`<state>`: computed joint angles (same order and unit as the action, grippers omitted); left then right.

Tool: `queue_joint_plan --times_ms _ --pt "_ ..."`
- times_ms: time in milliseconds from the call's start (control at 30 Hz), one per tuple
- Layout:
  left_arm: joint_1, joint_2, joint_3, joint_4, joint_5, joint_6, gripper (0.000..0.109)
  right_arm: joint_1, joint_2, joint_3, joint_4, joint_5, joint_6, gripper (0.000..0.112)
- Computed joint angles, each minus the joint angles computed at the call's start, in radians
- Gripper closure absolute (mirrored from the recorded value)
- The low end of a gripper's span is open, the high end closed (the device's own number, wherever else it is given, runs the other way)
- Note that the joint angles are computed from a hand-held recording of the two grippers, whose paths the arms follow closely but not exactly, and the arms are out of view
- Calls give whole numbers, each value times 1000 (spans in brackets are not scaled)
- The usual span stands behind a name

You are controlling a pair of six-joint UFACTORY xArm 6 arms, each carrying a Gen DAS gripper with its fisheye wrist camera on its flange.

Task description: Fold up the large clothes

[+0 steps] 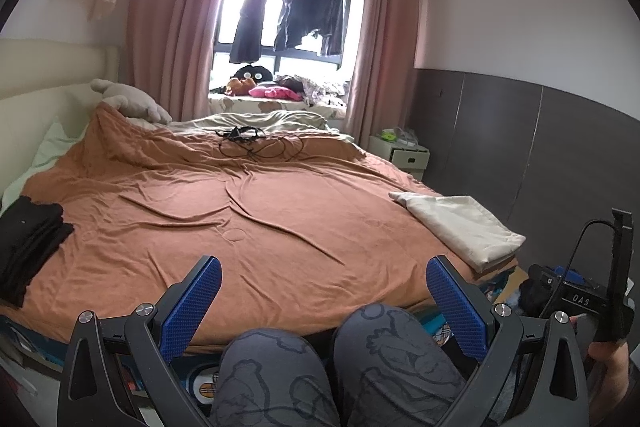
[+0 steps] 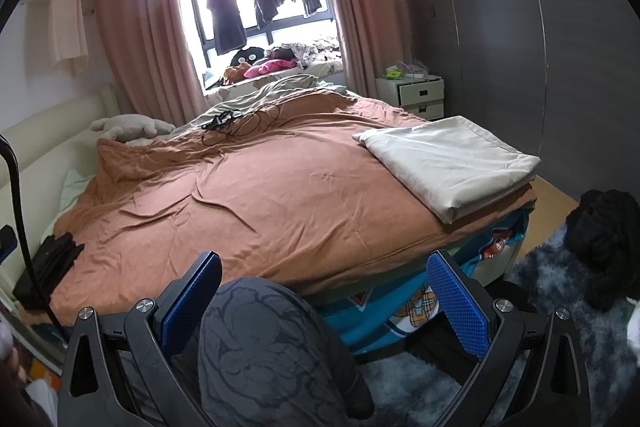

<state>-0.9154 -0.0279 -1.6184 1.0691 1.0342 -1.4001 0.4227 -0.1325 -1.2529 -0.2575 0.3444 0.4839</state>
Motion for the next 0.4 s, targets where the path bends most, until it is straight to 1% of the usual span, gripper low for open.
queue_joint_plan --times_ms 400 --pt "-25 12 -12 6 23 -3 6 -5 -4 4 24 3 -25 10"
